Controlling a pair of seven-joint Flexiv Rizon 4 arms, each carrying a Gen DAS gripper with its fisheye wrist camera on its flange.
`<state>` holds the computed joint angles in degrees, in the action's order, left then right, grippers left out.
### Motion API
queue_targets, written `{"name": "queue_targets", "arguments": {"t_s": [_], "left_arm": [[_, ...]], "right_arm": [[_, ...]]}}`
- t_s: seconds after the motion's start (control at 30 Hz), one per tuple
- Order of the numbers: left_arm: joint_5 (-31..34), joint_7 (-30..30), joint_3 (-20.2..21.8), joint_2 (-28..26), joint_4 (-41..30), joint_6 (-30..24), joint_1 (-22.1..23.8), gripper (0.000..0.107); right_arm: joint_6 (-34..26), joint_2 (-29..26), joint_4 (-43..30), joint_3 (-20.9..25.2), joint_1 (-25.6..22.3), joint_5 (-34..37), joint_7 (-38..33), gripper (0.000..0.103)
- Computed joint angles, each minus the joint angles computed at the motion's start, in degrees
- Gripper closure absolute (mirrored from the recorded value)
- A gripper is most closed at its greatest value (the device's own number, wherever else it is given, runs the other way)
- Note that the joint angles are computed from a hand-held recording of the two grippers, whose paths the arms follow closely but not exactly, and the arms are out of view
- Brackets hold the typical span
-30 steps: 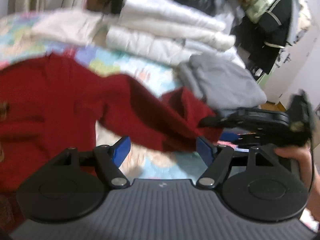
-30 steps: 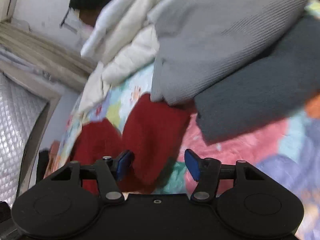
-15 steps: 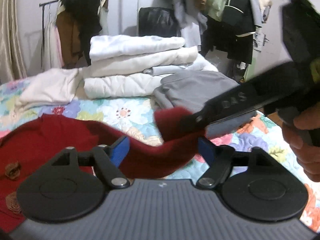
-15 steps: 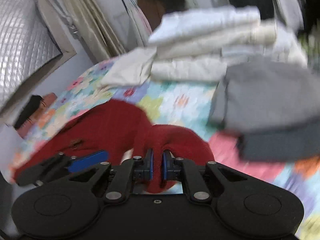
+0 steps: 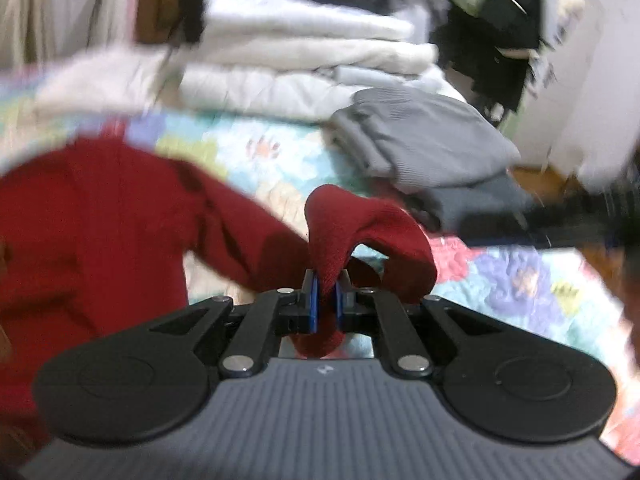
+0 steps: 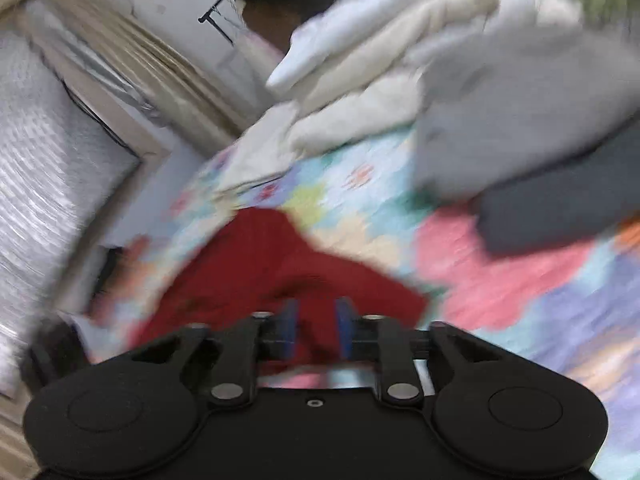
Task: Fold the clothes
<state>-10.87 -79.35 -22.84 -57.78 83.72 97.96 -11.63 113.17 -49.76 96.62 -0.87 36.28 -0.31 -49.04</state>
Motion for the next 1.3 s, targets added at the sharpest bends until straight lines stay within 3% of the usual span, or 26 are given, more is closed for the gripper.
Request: {"name": "queue_targets", "arguments": {"t_s": [0.1,0.17,0.23,0.3,0.43,0.47,0.53,0.57,0.63,0.7,0.77,0.8,0.87,0.97,1.1,1.2,1.27,1.3], "left_arm": [[0.3,0.4,-4.0,-0.5,1.3,-0.5,3.3,0.099],[0.9,0.8,-4.6,-0.6,1.7,0.0,3.8,0.099],[1.3,1.2,-5.6,-0.6,2.1,0.0,4.5,0.099],[1.7,1.6,-6.5,-0.6,2.3,0.1,5.1,0.099],[2.6,2.4,-8.0,-0.3,2.8,0.5,6.0,0.099],[2.6,2.3,-7.5,0.0,3.0,0.8,5.7,0.099],[2.4,1.5,-5.9,0.8,3.4,2.0,4.7,0.092],[2.5,1.1,-5.3,1.1,3.8,3.3,4.4,0.089],[3.3,-0.2,-4.6,1.7,4.9,6.4,4.3,0.072],[4.6,-1.5,-4.2,2.2,6.0,8.8,4.8,0.066],[5.3,-2.9,-3.5,3.2,6.9,8.8,5.1,0.066],[5.6,-3.3,-3.0,3.7,7.2,7.9,5.1,0.066],[5.8,-3.2,-1.6,4.4,7.5,6.1,4.5,0.066],[4.9,-3.0,1.3,4.5,7.4,4.2,2.2,0.065],[3.7,-3.7,1.3,4.0,8.1,4.1,2.0,0.06],[3.4,-4.1,1.8,4.4,8.8,4.2,2.0,0.06],[3.3,-4.6,2.3,4.8,9.3,4.9,2.0,0.06],[3.1,-5.0,2.4,5.1,9.7,5.2,2.1,0.058]], "right_arm": [[-2.6,-0.3,0.4,-11.0,12.0,14.8,-18.8,0.043],[-1.8,-2.3,1.6,-18.5,18.3,14.2,-17.7,0.036],[1.0,-3.6,3.1,-20.7,18.8,6.1,-12.2,0.036],[-0.7,-5.0,0.9,-21.2,19.3,6.4,-16.7,0.035],[-7.1,-10.4,-3.6,-32.0,25.9,7.9,-18.9,0.036],[-8.0,-11.8,-4.6,-34.6,27.1,8.1,-18.1,0.04],[-8.8,-10.6,-4.2,-34.9,26.7,6.9,-17.4,0.087],[-9.6,-8.5,-3.4,-33.0,25.2,5.8,-17.2,0.101],[-10.1,-4.6,-0.9,-30.9,23.5,4.1,-16.6,0.101],[-13.4,0.0,2.8,-31.1,24.0,2.9,-15.6,0.101],[-21.1,6.4,7.2,-31.1,24.1,0.6,-13.0,0.101],[-27.8,9.5,7.5,-29.1,22.5,0.3,-12.5,0.1],[-37.4,15.0,7.9,-20.8,15.4,-0.1,-10.1,0.1],[-45.6,17.8,5.6,-6.8,3.5,8.1,-16.1,0.1],[-48.7,17.2,-1.8,10.1,-12.4,39.9,-37.8,0.1],[-50.7,15.4,-6.9,18.0,-24.4,65.9,-55.6,0.099],[-49.5,13.4,-7.8,23.8,-32.4,73.9,-61.3,0.099],[-47.4,12.1,-8.2,26.8,-35.1,72.5,-59.0,0.099]]}}
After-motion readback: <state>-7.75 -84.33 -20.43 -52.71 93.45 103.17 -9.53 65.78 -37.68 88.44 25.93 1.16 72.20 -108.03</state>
